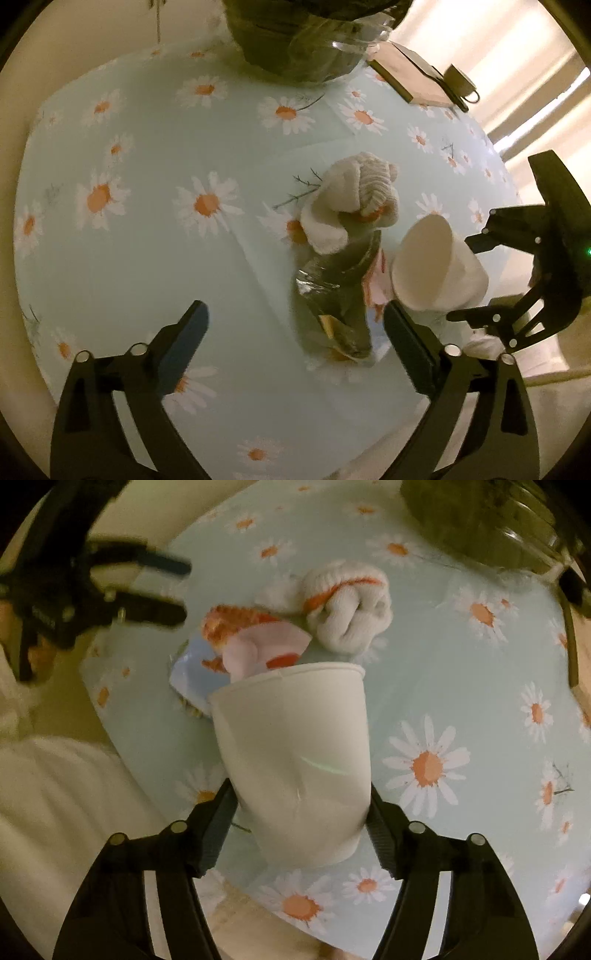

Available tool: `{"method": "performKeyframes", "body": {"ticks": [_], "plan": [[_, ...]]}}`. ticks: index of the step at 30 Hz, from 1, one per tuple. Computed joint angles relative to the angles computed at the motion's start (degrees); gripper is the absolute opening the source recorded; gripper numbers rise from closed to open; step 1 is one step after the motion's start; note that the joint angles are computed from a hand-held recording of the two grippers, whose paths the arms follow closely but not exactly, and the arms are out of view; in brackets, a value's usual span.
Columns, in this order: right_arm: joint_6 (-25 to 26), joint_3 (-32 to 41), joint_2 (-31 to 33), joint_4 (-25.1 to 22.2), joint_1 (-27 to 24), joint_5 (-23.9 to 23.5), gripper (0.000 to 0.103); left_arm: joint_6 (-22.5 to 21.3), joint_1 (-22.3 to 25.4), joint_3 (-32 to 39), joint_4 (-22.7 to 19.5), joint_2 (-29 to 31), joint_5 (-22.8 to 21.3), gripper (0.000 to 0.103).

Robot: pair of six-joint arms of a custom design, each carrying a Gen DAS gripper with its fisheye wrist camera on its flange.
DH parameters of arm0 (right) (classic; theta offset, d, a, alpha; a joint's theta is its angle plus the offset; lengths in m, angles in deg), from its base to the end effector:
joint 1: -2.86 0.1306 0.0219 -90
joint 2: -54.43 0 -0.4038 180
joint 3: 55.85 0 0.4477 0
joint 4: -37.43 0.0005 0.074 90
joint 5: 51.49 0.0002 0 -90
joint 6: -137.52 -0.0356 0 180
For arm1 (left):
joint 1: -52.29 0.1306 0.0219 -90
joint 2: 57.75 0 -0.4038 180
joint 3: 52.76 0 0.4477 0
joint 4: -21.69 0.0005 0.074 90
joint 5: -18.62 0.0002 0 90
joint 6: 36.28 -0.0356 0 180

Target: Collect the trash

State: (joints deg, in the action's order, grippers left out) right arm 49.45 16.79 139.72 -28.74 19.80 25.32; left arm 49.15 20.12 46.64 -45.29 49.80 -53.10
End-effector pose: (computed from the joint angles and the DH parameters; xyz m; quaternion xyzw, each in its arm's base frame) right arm 0.4249 0.1374 0.3284 -0.1731 0.9735 0.1260 0.0810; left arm 0.5138 -0.3370 0.3479 0.3280 0.9226 -0.1834 0.0865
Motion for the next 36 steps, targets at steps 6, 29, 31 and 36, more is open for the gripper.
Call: {"method": "performKeyframes", "body": {"ticks": [6,29,31,36], "plan": [[-5.49,-3.91,-5.76,3.78,-5.06,-2.35,0.062,4.9,-1.8,-1.92,0.05,-0.55,0.0,0.097],[-1.19,-8.21,-16.65,0.36,-20.15,-2.44,0.062,28.46,-11.54,-5.29,8.1,-0.92,-16.2,0.097],[-0.37,-8.39,-16.99,0.12,-21.81,-2.56,0.062,28.52,-12.17,-4.56,7.38,-0.13,-18.72,0.097],[0.63,-8.2,-17.86,-0.62,-25.86,-5.54,0.063,27.03,-13.21,-2.43,4.94,1.48,-22.77,0.087]]}}
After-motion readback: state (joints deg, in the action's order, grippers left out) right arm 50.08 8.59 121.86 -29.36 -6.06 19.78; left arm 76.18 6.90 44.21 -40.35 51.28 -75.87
